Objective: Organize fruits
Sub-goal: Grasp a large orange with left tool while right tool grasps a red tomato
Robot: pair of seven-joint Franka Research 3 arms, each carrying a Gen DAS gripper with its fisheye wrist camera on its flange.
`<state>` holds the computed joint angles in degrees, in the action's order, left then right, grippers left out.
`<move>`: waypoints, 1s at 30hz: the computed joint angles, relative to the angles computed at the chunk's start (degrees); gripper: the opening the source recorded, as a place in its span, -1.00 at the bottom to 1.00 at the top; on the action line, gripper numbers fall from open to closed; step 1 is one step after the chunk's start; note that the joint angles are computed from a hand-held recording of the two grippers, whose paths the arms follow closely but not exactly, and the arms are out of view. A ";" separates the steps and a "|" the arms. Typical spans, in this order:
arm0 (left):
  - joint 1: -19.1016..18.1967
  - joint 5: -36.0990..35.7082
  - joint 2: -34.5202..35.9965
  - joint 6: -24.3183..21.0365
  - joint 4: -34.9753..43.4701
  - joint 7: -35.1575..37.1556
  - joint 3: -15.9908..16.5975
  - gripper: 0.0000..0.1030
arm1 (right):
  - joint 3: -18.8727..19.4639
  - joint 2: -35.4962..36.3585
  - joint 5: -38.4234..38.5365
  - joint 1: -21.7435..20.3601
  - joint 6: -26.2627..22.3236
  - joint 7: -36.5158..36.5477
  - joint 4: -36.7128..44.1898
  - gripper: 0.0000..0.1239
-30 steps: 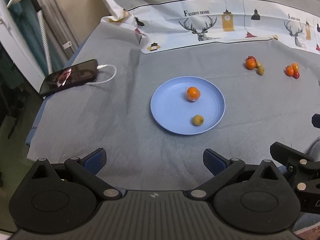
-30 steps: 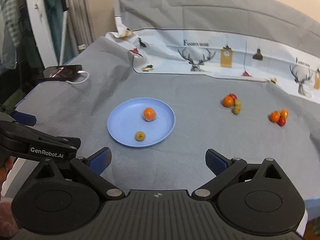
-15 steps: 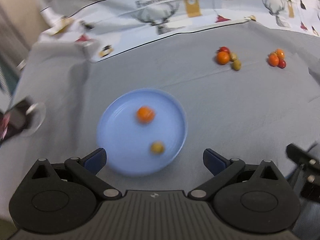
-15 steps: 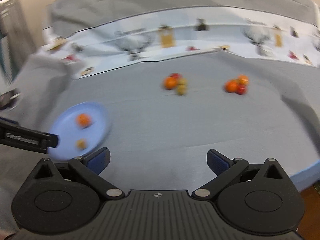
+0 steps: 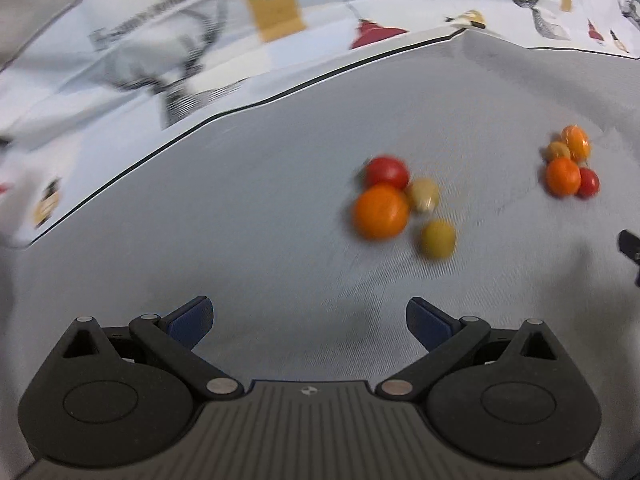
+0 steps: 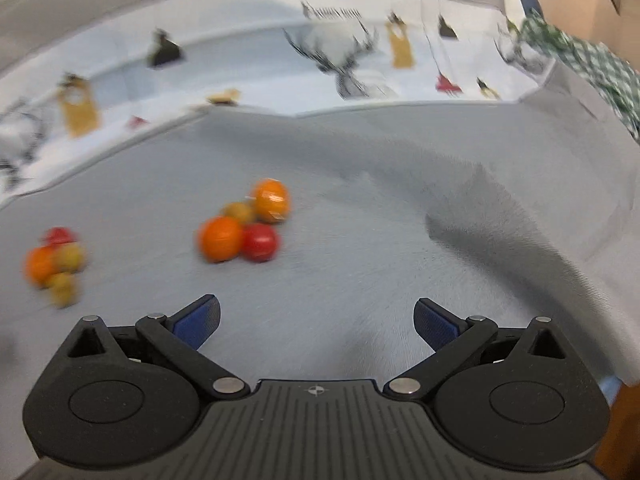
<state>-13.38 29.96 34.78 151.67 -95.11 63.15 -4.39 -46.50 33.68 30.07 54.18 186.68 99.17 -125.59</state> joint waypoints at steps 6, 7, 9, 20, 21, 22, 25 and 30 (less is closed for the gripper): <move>-0.20 -2.75 12.45 -3.76 16.36 5.89 -0.63 0.99 | 10.36 7.03 -3.45 -13.77 -1.66 3.17 10.44 0.65; 0.33 -4.13 14.27 -4.75 18.93 7.44 -1.39 0.99 | 10.33 8.58 -3.60 -13.67 0.74 3.94 11.00 0.65; 1.08 -6.37 15.84 -4.26 21.00 8.98 -2.22 1.00 | 11.42 10.61 -2.98 -14.39 3.81 3.02 12.59 0.65; 2.80 -12.93 11.68 0.51 15.03 13.16 -4.54 -0.22 | 17.35 9.87 -0.46 -17.75 10.44 -8.08 13.34 -0.51; 2.89 -13.14 10.44 1.05 13.30 13.02 -4.53 -0.22 | 18.25 8.75 0.09 -18.44 9.79 -8.53 12.91 -0.51; 3.20 -13.48 8.47 1.87 10.60 12.63 -4.61 -0.22 | 19.70 7.09 0.36 -19.63 9.15 -9.00 12.15 -0.51; 4.22 -14.32 1.71 4.55 1.77 10.77 -4.67 -0.22 | 22.21 1.76 2.22 -20.56 10.48 -11.02 7.44 -0.51; 4.85 -13.43 -13.01 7.17 -14.96 6.70 -4.20 -0.22 | 28.19 -9.89 1.77 -22.47 16.28 -15.57 -4.61 -0.51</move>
